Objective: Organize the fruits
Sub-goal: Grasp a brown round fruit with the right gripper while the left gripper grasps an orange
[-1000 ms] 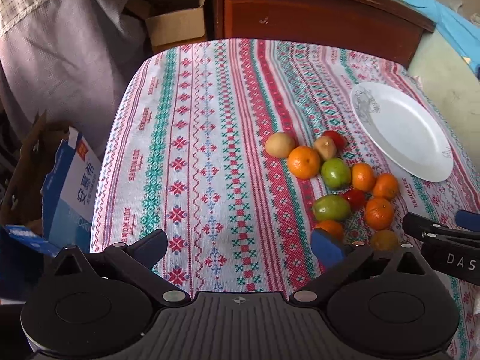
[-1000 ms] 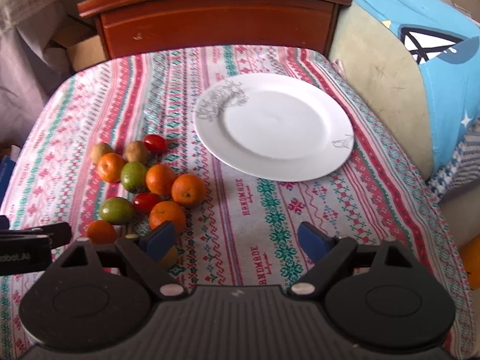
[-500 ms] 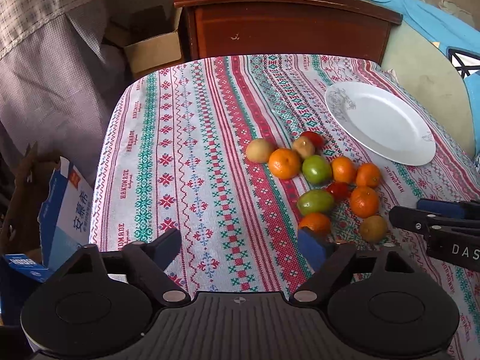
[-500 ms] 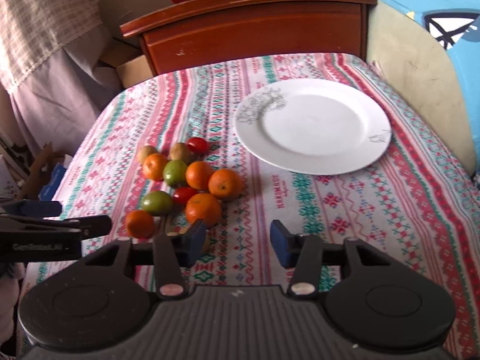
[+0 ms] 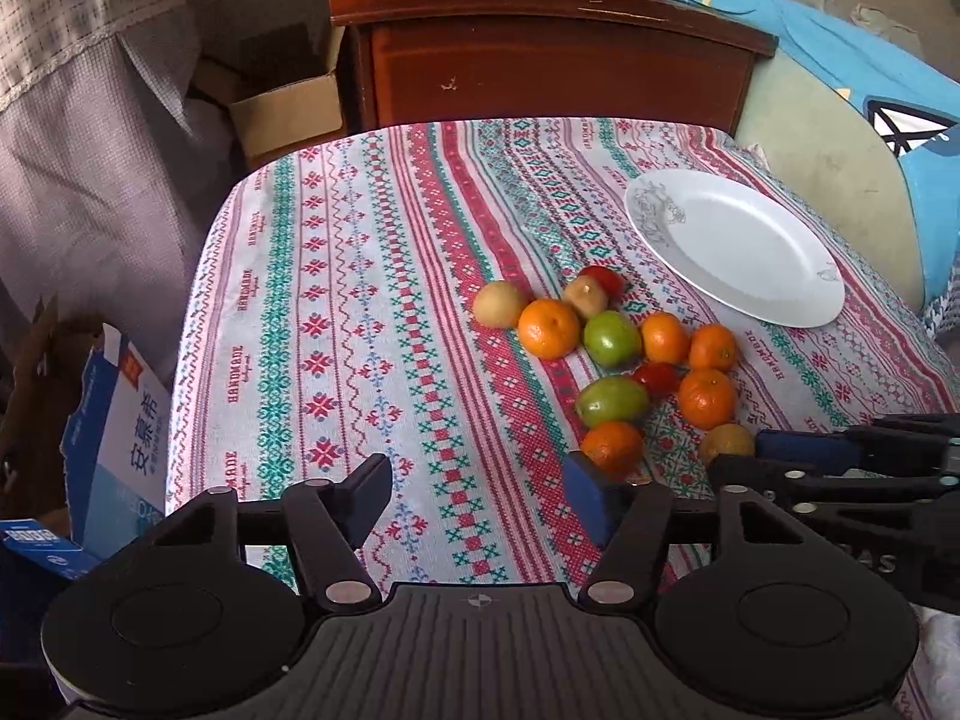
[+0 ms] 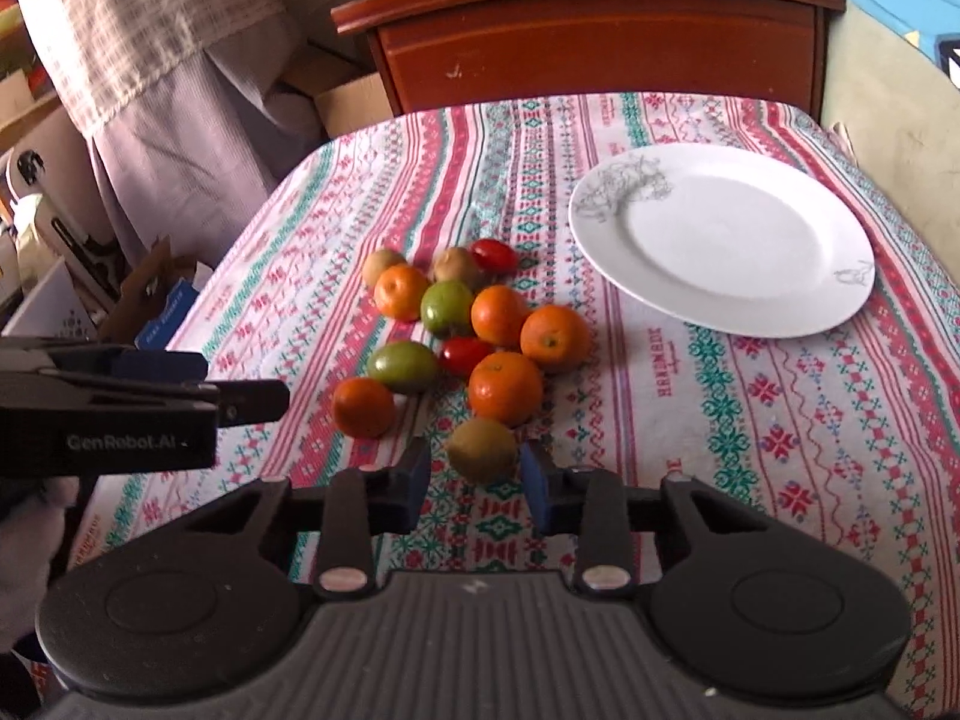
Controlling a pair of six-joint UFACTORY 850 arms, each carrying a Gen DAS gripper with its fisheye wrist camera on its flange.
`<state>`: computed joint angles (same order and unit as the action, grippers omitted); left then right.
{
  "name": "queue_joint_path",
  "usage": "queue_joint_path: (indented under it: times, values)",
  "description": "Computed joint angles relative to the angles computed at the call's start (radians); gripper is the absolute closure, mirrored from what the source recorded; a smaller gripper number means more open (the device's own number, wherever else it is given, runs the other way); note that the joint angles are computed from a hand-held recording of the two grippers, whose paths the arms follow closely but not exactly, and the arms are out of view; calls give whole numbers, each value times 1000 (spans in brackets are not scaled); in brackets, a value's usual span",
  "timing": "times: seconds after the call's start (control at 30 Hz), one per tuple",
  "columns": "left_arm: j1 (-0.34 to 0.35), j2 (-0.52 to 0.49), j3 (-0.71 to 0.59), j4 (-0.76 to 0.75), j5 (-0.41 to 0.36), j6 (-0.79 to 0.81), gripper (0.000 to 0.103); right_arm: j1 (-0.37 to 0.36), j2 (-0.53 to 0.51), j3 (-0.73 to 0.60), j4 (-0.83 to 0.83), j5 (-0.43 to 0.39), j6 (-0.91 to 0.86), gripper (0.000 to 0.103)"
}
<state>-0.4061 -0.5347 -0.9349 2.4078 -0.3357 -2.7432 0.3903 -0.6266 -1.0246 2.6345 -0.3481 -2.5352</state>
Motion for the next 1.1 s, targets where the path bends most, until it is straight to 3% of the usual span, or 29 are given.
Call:
queue_joint_path:
  times: [0.37, 0.53, 0.87, 1.03, 1.1]
  values:
    - [-13, -9, 3, 283, -9, -238, 42, -10, 30, 35, 128, -20, -119, 78]
    - [-26, -40, -23, 267, 3, -209, 49, -19, 39, 44, 184, -8, -136, 78]
    - [-40, -77, -57, 218, -9, -167, 50, -18, 34, 37, 206, 4, -139, 78]
    - [-45, -91, -71, 246, -7, -177, 73, -20, 32, 36, 223, 9, -145, 78]
    - [-44, -94, -71, 268, -10, -196, 77, -21, 32, 35, 215, 8, -132, 78]
